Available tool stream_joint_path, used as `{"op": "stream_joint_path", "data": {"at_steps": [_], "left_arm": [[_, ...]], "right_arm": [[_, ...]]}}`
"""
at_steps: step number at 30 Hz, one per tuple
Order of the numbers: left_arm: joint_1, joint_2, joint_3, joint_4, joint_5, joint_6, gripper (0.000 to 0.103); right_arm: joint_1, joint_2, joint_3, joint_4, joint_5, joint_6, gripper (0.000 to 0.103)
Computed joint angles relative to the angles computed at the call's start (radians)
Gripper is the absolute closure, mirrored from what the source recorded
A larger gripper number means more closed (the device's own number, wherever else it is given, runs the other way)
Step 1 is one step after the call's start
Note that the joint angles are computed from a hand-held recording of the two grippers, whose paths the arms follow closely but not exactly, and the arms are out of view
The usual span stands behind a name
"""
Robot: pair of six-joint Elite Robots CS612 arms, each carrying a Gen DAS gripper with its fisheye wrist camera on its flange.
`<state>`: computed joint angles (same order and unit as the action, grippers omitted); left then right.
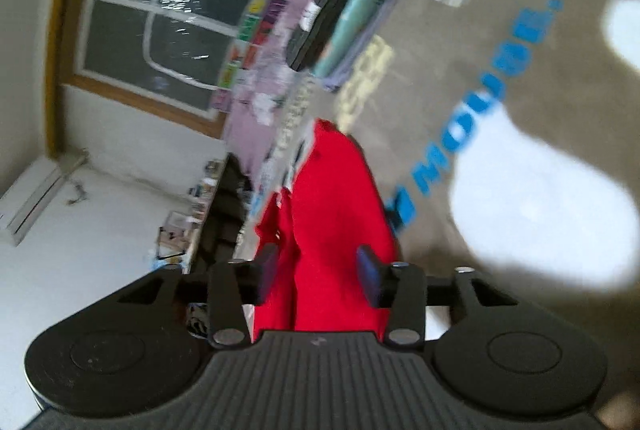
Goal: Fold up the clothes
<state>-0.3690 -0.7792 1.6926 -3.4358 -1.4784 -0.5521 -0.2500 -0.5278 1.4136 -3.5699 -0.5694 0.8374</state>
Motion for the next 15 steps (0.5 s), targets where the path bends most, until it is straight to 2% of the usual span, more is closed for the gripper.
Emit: {"op": "stream_joint_path", "data": {"at_steps": [3, 8, 12, 15], "left_arm": [[0.027, 0.03, -0.056, 0.006, -0.013, -0.093, 0.052], [0.073, 0.097, -0.183, 0.053, -0.032, -0.184, 0.053], [0.11, 0.159, -0.307, 0.111, -0.048, -0.231, 0.054], [0.132, 0.202, -0.393, 0.166, -0.072, -0.239, 0.054]], "right_arm": [[0.001, 0.051, -0.073, -0.023, 0.004, 0.003, 0.054], [0.003, 0.082, -0.108, 0.019, -0.025, -0.043, 0.057], [0.02, 0.068, -0.097, 0.081, -0.059, -0.24, 0.057], [0.027, 0.073, -0.1, 0.067, -0.072, -0.284, 0.058]]}}
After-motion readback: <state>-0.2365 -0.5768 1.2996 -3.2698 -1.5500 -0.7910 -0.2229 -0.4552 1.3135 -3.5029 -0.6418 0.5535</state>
